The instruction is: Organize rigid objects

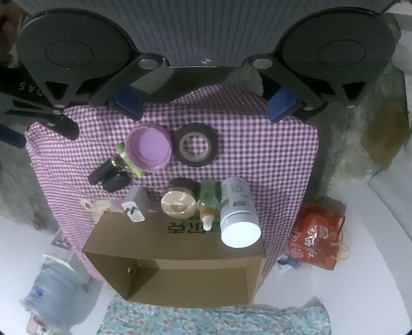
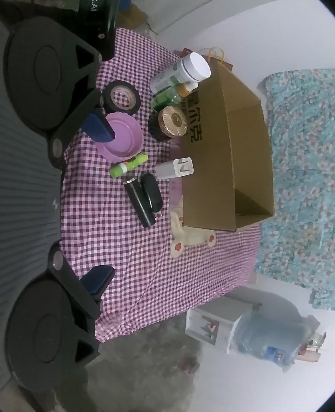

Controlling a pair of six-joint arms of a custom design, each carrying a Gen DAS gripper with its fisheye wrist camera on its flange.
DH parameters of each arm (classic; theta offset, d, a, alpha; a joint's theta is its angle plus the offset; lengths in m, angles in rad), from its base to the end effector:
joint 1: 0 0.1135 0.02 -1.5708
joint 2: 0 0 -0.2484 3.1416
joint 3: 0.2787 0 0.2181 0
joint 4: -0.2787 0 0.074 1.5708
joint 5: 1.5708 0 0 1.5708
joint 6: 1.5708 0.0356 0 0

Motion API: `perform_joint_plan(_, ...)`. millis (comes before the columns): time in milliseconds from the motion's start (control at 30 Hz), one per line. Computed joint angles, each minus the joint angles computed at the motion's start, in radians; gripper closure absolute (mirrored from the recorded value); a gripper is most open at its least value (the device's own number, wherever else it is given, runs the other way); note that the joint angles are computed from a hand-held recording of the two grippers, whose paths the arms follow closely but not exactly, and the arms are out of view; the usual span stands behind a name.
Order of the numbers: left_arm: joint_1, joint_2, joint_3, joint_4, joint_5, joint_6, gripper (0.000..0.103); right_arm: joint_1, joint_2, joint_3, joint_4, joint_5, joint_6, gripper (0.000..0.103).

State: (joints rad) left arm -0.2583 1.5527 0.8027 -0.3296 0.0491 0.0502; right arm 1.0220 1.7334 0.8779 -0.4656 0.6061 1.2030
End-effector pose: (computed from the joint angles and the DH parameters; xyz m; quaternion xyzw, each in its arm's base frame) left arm 0.2524 -0.0685 0.1662 0.1549 0.9573 -0.0489 0.2393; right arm 0.1574 0.2185 0.1396 0.1226 0.9398 -0.0244 0.3181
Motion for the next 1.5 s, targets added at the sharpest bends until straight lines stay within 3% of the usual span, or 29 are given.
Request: perform_joint_plan(1500,0.017,-0.029,-0.029,0.016,-0.002,0.030,0.000,0.028,-0.006,0.042,-0.052,0.020,0.010,0.000)
